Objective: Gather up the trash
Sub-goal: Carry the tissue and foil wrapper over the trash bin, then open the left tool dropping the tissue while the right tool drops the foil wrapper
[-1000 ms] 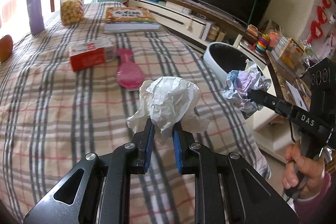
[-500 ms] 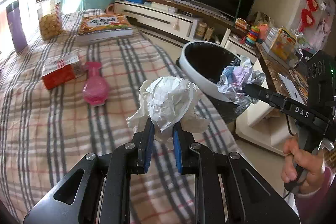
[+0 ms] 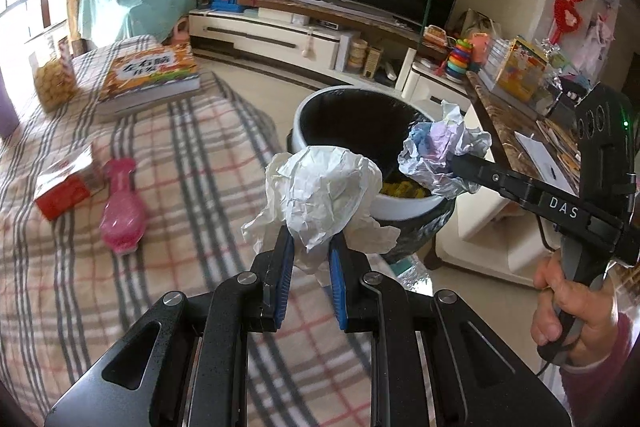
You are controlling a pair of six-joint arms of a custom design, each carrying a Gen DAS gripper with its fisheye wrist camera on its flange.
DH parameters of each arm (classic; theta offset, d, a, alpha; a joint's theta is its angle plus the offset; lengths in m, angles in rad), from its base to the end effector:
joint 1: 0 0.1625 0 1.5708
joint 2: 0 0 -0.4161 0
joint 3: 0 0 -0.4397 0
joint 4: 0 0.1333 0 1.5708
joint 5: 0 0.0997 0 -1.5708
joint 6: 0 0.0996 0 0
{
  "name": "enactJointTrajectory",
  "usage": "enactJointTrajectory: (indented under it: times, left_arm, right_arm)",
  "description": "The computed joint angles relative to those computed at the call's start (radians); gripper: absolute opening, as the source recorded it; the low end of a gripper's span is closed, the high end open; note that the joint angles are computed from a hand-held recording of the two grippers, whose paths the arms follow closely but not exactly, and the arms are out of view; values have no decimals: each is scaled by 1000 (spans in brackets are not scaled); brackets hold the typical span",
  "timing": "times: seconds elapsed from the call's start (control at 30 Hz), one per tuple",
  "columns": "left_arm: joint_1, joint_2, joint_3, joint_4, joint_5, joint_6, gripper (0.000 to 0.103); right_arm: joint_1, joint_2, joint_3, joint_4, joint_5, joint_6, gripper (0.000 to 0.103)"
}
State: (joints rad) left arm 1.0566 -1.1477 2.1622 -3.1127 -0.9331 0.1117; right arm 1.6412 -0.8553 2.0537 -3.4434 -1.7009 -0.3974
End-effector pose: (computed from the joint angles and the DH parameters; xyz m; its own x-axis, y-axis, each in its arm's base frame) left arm -0.0927 -0.5557 0.1495 -0.7943 0.2173 -0.5673 0.5168 0.7327 -0.4428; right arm 0.1604 -0.5626 0.0521 -0.8960 -0.2914 0.3351 -0.4357 0.7228 -0.5364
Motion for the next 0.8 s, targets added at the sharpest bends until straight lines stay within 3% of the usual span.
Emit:
enactJointTrajectory:
  times: [0.8]
  left_arm:
    - [28,196,-256,118,-43,44,16]
  right_arm:
    - [-17,25,-145,133,-94,-26,26]
